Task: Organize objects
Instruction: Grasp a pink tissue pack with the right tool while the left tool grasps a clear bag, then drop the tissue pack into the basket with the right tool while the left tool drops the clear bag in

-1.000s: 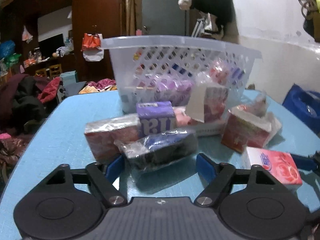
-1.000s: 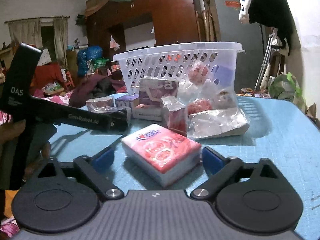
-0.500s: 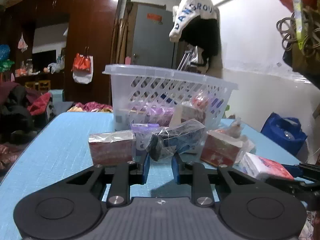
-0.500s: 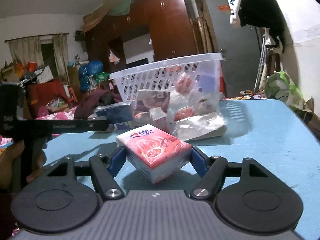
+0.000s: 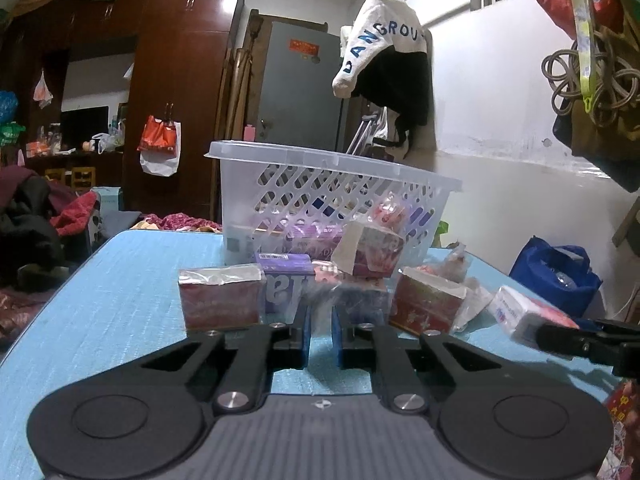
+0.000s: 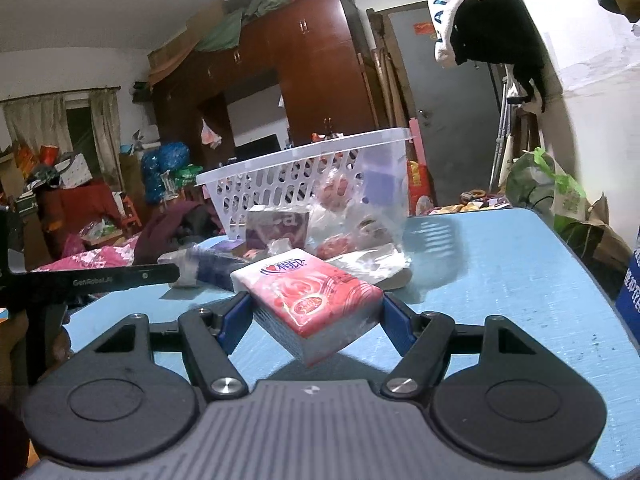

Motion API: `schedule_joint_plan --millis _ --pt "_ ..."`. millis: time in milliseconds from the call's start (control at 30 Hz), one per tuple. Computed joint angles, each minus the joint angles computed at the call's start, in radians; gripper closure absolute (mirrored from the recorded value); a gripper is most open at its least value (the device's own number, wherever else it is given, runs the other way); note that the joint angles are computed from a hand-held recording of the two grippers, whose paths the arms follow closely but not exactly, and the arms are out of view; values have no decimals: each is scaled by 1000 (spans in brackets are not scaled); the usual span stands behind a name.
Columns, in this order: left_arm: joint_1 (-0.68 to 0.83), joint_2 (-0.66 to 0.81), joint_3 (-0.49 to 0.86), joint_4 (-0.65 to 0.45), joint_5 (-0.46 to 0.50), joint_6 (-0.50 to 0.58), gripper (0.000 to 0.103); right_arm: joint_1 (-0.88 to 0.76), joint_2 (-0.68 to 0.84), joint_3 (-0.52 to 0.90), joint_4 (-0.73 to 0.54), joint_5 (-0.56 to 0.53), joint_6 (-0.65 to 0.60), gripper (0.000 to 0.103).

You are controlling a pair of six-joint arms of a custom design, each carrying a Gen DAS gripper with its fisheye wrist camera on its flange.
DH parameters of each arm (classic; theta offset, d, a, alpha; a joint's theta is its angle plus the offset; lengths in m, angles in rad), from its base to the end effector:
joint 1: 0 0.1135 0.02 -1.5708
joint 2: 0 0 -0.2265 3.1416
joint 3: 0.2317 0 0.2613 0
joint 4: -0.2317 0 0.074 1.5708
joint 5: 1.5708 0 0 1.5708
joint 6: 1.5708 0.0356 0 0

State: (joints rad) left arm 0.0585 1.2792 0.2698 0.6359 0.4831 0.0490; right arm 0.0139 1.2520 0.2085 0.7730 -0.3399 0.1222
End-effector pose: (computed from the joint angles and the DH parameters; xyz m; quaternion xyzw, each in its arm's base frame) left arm 0.2399 -0.0025 0.1086 0.1310 0.8027 -0.1679 0.5570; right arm 0.2323 0.0151 0.1103 -0.0598 0.7889 0.1749 0.5861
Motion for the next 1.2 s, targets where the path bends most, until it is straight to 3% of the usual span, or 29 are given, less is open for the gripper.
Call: schedule_joint_plan --millis 267,367,433,533,600,667,733,833,900,1000,1033,1100,1200 --pt "-13 56 16 8 -19 26 87 -5 23 7 8 0 2 30" --pt "-23 81 32 -6 -31 39 80 -6 27 5 14 -4 4 30" --pt "-29 93 43 -14 -33 48 65 -6 26 5 12 -3 5 30" --pt "-60 109 58 -19 -93 50 63 -7 24 6 10 -4 3 30" --pt "-61 111 91 -73 -81 61 60 -8 23 4 13 -4 1 30" --pt "-67 108 139 -165 -65 106 44 -9 27 8 13 -5 0 30" --pt "-97 100 155 -177 -121 143 33 -10 29 7 14 -6 -1 30" --pt "-133 109 193 -196 -194 235 30 -12 25 8 10 -7 -1 30" --pt "-136 141 250 -247 -189 299 27 -15 22 6 9 -8 2 30" --pt "-146 183 317 -324 -158 370 28 -22 25 6 15 -13 4 30" --pt "-151 190 324 -330 -153 382 44 -23 26 6 17 -13 4 30" --pt "-152 177 314 -341 -130 378 62 -25 21 2 18 -15 4 30" --pt "-152 132 264 -322 -97 355 67 -33 12 -3 18 -18 6 31"
